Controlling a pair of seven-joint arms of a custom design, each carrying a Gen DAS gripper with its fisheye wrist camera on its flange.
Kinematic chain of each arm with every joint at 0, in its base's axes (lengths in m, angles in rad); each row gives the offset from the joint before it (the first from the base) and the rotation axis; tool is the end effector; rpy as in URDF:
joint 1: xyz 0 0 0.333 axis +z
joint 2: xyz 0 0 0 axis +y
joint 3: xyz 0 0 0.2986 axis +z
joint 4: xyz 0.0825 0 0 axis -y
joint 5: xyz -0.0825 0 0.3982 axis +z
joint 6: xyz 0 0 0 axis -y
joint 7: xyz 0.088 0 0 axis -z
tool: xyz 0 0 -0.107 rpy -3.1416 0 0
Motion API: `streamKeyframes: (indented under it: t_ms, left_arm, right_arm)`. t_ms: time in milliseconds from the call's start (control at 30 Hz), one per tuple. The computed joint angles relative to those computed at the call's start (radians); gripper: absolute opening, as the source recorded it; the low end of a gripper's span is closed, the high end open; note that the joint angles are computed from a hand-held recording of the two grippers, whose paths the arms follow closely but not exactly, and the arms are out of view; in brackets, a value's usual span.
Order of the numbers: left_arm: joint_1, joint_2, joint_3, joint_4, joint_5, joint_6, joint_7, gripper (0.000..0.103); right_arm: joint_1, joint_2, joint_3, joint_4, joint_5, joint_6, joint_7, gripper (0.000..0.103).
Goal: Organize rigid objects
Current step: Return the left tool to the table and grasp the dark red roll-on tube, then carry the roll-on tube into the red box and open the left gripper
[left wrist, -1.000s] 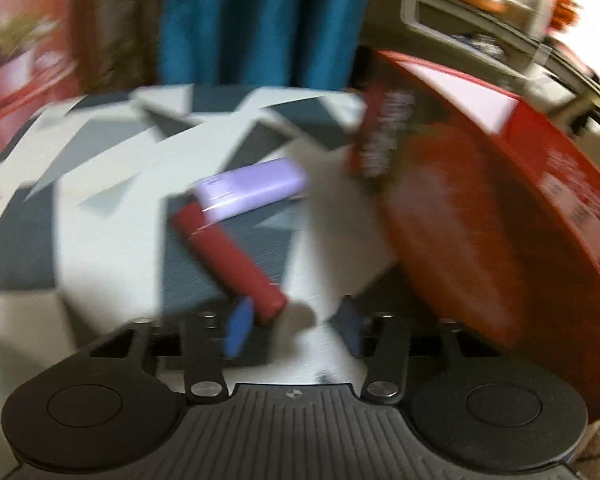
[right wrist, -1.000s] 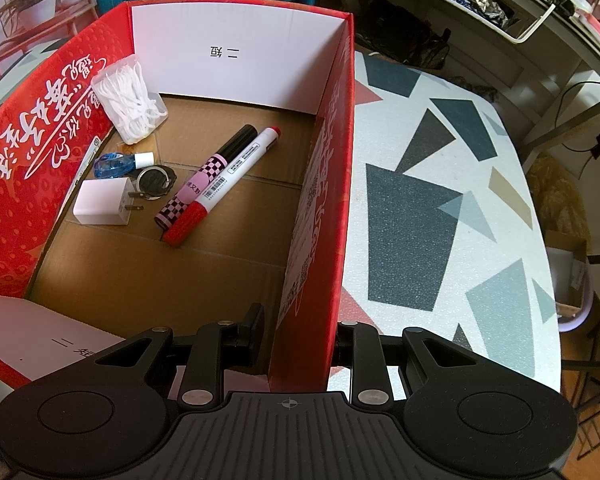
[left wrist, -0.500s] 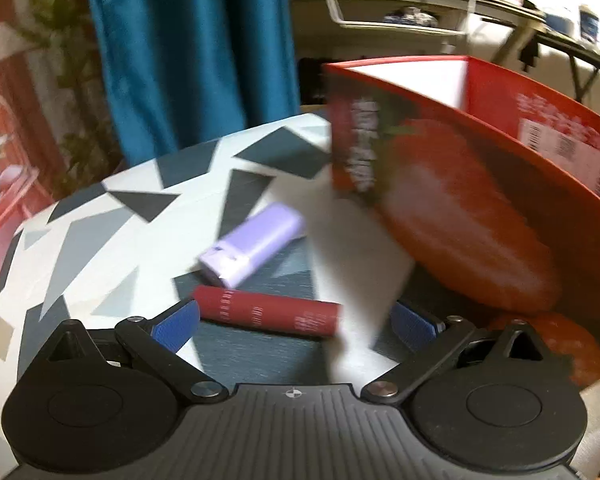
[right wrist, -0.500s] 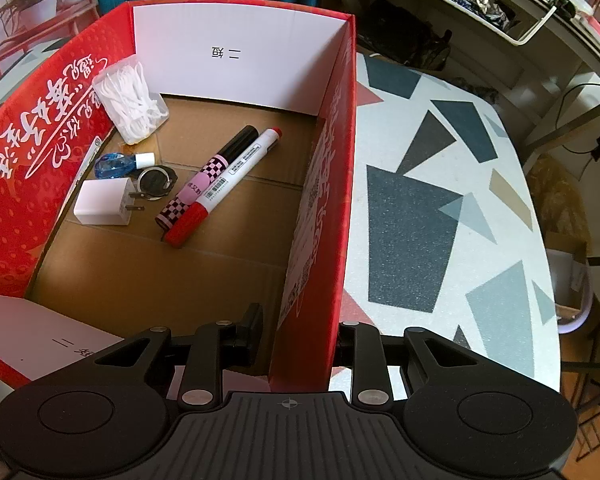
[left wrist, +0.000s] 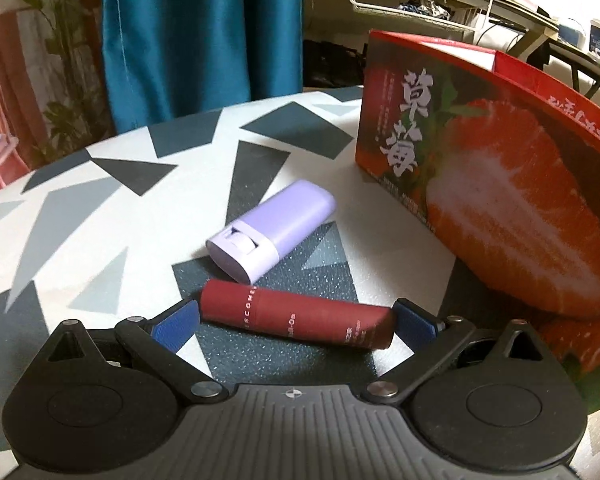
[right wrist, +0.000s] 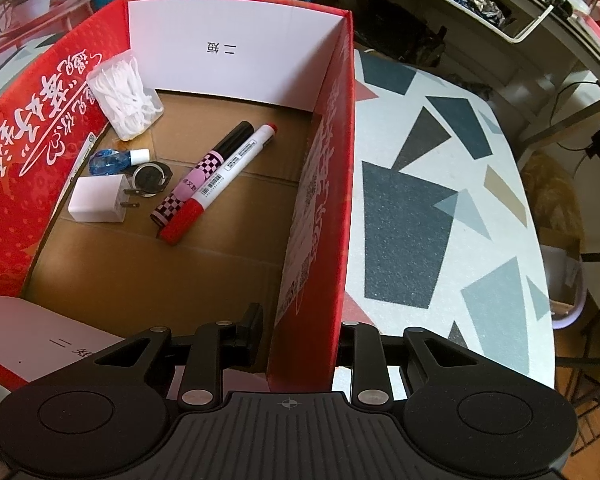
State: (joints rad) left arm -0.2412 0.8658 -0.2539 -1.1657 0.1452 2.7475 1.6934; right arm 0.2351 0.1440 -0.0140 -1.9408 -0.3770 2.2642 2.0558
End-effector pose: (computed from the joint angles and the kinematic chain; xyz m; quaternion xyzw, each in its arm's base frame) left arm 0.7431 -0.3236 0.3511 -0.4475 0.8175 -0.3123 0.1842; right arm 0.6054 0.1265 0.4048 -0.6792 0.7119 -0.1778 0.0148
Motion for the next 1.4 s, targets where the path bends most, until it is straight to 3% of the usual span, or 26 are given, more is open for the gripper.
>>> streamKeyframes:
  t_ms: [367, 733, 1133, 1400]
  left_arm:
    - [-0.002, 0.038, 0.008, 0.036, -0.002, 0.025, -0.001, 0.102]
    - [-0.056, -0.059, 0.095, -0.094, 0.089, 0.064, -0.197, 0.101]
    - [-0.062, -0.199, 0.096, -0.264, 0.161, 0.201, -0.342, 0.101]
    - [-0.062, -0.226, 0.077, -0.268, 0.19, 0.229, -0.355, 0.101]
  right_arm:
    - [0.009, 0.017, -0.002, 0.024, -0.012, -0.03, -0.001, 0.027]
    - [0.011, 0.017, -0.003, 0.022, -0.017, -0.027, -0.002, 0.027]
    - [0.009, 0.012, -0.004, 0.02, -0.023, -0.032, -0.009, 0.019]
    - [-0.006, -0.014, -0.003, -0.014, 0.0, 0.011, -0.002, 0.016]
